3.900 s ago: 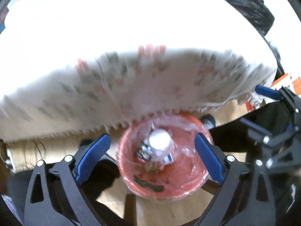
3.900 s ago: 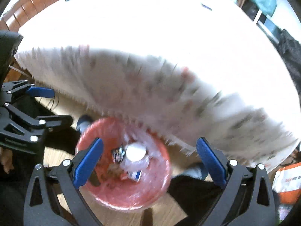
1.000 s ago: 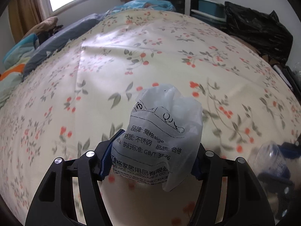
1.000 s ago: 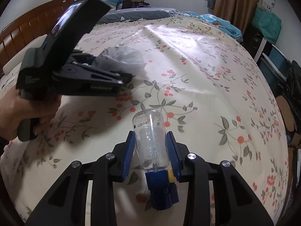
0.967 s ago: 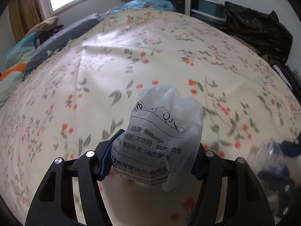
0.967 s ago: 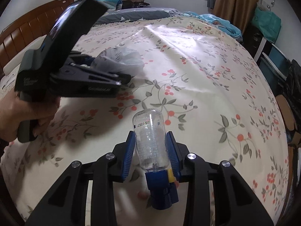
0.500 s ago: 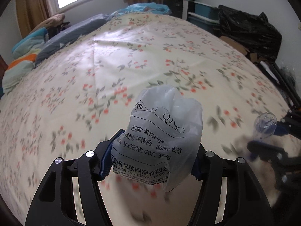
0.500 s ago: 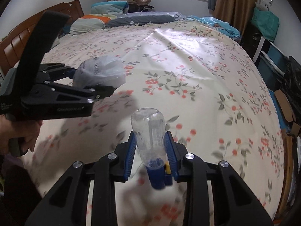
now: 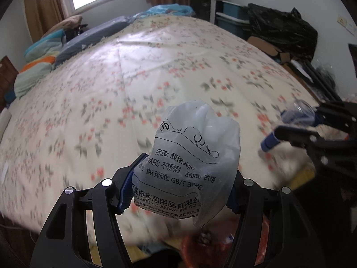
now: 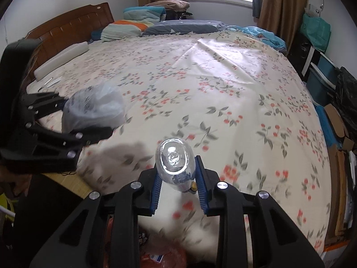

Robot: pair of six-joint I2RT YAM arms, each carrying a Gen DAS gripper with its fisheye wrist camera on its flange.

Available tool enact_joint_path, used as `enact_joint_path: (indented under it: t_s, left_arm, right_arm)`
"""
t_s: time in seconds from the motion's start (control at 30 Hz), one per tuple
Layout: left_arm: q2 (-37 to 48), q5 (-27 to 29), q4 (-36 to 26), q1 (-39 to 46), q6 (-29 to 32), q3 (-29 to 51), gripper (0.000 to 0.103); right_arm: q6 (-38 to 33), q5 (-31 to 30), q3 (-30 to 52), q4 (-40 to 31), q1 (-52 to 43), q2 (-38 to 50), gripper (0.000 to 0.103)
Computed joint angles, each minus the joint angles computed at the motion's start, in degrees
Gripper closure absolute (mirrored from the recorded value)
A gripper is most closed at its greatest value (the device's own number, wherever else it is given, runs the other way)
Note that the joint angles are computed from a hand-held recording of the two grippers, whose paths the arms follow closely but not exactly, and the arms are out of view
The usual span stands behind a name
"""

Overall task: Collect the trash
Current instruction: 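Carry the grey bag and clear bottle with both tools over the red bin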

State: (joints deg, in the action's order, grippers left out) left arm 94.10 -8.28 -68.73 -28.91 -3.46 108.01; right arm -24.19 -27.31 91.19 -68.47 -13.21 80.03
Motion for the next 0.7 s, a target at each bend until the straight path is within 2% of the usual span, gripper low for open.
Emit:
enact_joint_path:
  t_s: [0.1,0.43,0.7]
  left_arm:
    - [-5.9,-1.6,-0.4,-3.3,-2.8,-6.8,0.04]
    - [-19.0,-4.6,-2.6,-13.4,-12.7,-21.6,0.04]
    - [-26.9,-3.5,-2.7,-17.8,-17.6,-35.7,0.04]
  right_arm:
    - [-1.7,-1.2,-2.5,-2.2,-1.2,-3.3,0.076]
    - [-7.3,-4.2,-11.3,-10.1,-4.9,-15.9,0.076]
    - [-8.3,-2.8,-23.3,-12.3,-4.3,-25.4,0.076]
